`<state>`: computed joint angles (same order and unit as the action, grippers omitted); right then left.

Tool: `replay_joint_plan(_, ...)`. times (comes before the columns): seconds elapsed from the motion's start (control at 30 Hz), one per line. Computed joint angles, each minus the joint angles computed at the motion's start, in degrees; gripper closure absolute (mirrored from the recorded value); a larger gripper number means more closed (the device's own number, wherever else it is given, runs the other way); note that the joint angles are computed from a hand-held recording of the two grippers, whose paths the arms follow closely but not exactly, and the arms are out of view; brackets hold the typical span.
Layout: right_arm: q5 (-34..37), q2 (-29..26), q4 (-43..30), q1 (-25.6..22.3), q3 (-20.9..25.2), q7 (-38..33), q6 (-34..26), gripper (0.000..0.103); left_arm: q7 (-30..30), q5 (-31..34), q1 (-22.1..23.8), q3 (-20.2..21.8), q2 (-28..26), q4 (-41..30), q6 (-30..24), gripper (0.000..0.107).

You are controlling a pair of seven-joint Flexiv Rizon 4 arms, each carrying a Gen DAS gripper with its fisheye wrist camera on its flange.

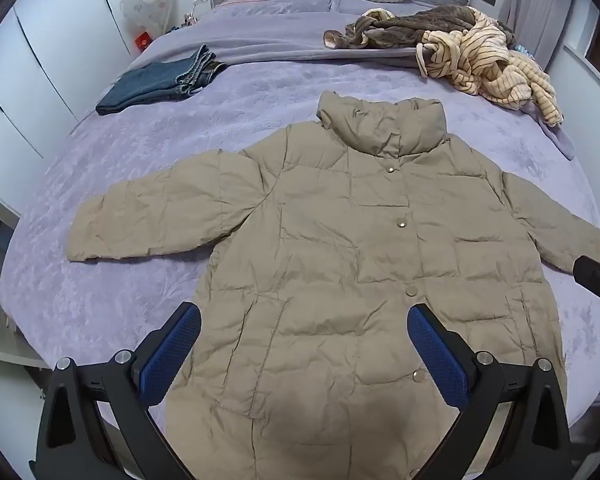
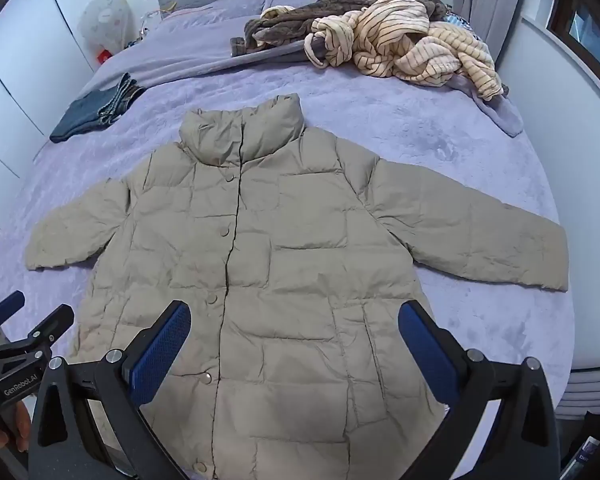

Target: Fold large clothes

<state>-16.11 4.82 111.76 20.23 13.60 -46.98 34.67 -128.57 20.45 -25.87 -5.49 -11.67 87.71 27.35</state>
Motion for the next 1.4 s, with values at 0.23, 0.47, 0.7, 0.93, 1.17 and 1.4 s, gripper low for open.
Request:
replay_joint_plan(0.23, -4.57, -1.3, -2.0, 1.05, 0.58, 3.03, -4.7, 0.0, 4.4, -5.76, 2.17, 0.31, -0.66, -0.27, 2.18, 0.004)
replay_joint_plan(0.47, -5.92, -1.61, -1.64, 1.26, 0.43, 5.25, -3.56, 0.0, 3.72, -3.84, 1.71, 0.41, -0.38, 0.19, 2.9, 0.004)
replay_joint_plan(0.7, -5.93, -1.81, -1.81, 1.23, 0.2, 4.96, -3.66, 0.0, 3.54, -3.84, 1.72, 0.48, -0.44, 0.14, 2.84, 0.004)
replay_joint_plan(0.93, -5.98, -2.06, -2.08, 1.31, 0.18, 5.1, -3.88, 0.0, 3.92, -4.23, 1.99, 0.55, -0.4, 0.21, 2.89, 0.004)
replay_joint_plan(1.17, -5.98, -2.16, -1.99, 1.23, 0.06, 4.96, -3.78, 0.0, 3.9, -4.16, 1.99, 0.54, -0.34, 0.35, 3.04, 0.004)
replay_joint_plan(1.4, -5.94, -2.21, -2.19, 1.31, 0.1, 4.95, -4.02, 0.0, 3.97, -4.23, 2.03, 0.53, -0.38, 0.21, 2.94, 0.004)
